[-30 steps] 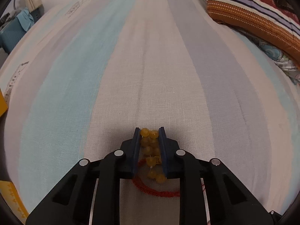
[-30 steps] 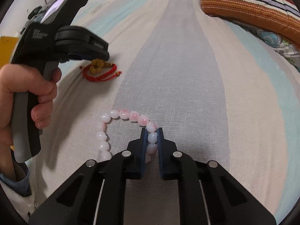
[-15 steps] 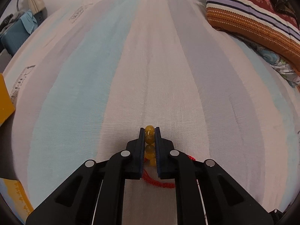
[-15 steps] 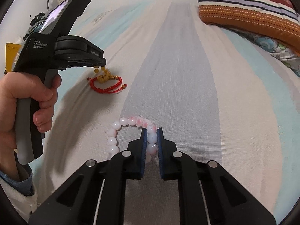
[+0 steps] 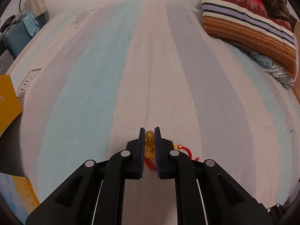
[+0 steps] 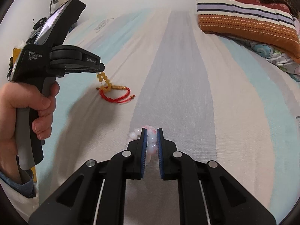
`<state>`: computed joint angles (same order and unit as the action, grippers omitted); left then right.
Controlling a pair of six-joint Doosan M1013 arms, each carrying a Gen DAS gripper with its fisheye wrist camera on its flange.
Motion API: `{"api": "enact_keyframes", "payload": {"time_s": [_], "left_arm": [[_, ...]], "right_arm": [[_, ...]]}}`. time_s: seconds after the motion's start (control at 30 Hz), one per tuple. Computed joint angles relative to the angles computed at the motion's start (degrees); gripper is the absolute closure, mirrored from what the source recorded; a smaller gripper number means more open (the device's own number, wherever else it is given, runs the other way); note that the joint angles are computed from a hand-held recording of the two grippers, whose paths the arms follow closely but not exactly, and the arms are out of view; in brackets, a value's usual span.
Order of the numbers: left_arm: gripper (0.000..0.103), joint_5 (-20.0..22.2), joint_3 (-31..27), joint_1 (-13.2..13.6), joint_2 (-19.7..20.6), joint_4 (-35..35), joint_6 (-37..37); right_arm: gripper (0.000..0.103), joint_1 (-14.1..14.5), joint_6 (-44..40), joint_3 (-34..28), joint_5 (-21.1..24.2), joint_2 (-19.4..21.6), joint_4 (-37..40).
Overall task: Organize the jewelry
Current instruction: 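Lift both held bracelets and carry them over the white box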
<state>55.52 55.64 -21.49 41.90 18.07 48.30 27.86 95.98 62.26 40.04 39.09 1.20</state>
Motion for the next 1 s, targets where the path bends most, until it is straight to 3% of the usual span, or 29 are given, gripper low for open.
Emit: {"api": "enact_keyframes", "payload": {"time_s": [1.0], "left_arm": [[0.094, -3.8, 12.0, -2.3, -10.6, 6.5, -3.7]], "right_arm": [[0.093, 1.6, 0.8, 1.2, -2.3, -3.1, -1.0]]}}
